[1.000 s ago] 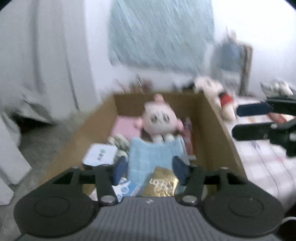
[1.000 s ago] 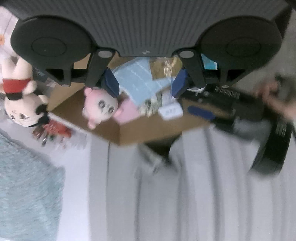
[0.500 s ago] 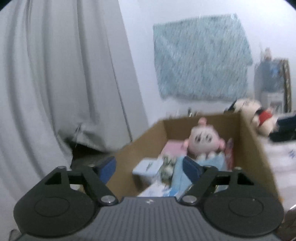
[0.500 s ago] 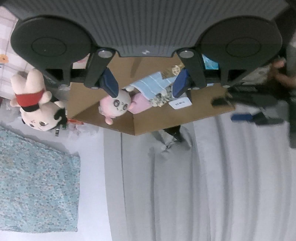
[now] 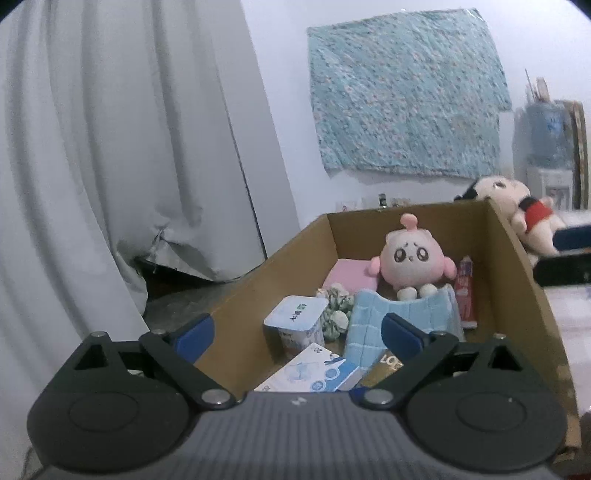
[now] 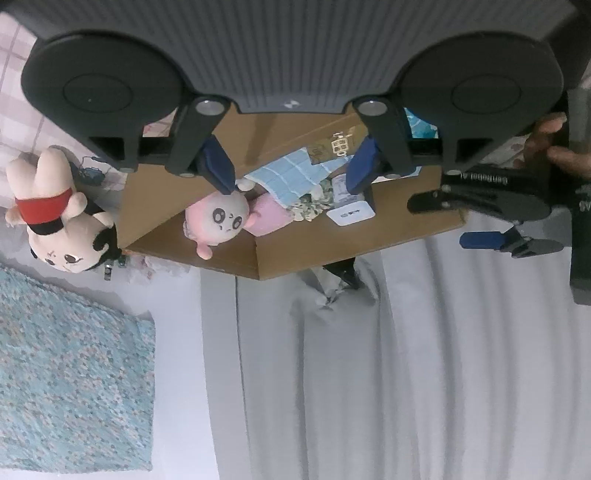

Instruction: Organize soft objects

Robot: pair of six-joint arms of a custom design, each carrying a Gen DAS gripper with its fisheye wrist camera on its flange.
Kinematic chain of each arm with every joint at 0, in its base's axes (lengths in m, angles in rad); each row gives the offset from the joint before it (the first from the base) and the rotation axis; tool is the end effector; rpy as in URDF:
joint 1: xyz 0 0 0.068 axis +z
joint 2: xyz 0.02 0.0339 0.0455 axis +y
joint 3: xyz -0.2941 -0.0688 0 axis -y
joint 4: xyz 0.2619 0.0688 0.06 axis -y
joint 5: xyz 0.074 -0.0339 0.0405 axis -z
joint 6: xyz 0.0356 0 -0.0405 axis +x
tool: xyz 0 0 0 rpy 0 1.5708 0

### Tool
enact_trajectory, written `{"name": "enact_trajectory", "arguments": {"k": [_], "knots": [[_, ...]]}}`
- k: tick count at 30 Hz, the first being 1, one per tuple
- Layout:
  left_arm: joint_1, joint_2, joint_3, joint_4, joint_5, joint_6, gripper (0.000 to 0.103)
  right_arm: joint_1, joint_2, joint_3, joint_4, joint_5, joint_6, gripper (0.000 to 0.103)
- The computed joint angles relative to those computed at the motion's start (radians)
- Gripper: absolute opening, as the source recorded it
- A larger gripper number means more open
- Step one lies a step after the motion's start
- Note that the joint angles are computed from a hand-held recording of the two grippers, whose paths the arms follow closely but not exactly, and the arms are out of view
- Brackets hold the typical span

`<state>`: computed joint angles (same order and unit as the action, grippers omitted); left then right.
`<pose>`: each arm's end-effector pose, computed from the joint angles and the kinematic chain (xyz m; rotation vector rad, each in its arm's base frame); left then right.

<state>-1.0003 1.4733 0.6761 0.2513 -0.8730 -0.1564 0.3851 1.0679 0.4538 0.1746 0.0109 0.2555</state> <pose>0.1850 -0.2378 0.2105 0.3149 1.8878 0.1539 0.2096 0.0846 0.2227 -0.1246 2.0289 0.3958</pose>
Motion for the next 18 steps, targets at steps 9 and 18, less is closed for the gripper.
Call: {"name": "enact_trajectory", "arguments": {"k": [9, 18], "knots": [[-0.023, 0.037, 0.030, -0.049, -0.034, 0.029, 0.103, -0.061, -0.016, 0.003, -0.030, -0.035, 0.051, 0.068], [-0.017, 0.059, 0.078, -0.161, -0.083, -0.045, 0.103, -0.047, -0.049, 0.004, -0.062, -0.027, 0.047, 0.071]]}}
